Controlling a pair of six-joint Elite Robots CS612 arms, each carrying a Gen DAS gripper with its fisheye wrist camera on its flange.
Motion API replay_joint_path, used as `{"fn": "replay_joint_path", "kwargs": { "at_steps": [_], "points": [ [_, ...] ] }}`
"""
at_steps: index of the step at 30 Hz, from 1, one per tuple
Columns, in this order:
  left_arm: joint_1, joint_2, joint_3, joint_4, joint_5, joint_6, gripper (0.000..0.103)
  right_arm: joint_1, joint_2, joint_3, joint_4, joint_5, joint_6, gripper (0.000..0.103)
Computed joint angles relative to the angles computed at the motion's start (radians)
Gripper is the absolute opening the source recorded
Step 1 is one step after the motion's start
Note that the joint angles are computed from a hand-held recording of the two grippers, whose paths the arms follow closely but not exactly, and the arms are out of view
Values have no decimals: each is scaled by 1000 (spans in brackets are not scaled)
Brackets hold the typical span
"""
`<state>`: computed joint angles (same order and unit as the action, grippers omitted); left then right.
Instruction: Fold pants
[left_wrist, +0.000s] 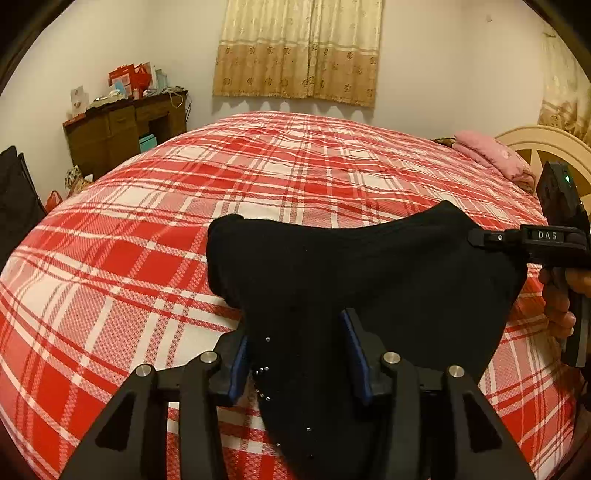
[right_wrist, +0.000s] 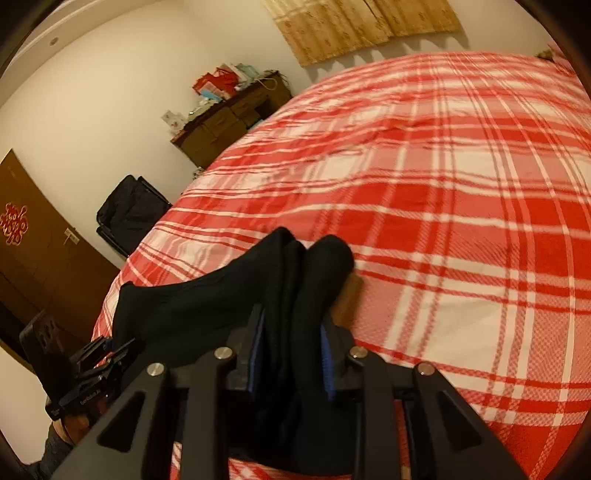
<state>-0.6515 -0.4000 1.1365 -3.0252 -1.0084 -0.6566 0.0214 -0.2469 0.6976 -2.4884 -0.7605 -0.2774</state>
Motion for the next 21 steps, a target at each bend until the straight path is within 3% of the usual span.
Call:
{"fn": "replay_joint_path", "kwargs": {
  "at_steps": [7,9,17,21],
  "points": [
    [0,-6,13,9,9,-50,62,-3,2,-1,19,-14,11,35],
    [-2,-10,17,20,19,-67,69,-3,-1,3,19,-27,10,42],
    [-9,-23,42,31,34,-117,75,-9,-24,49,-38,-73,23,53],
    [-7,-24,47,27,28,-130,76,-9,-29,54,-25,-82,21,53]
  ]
}}
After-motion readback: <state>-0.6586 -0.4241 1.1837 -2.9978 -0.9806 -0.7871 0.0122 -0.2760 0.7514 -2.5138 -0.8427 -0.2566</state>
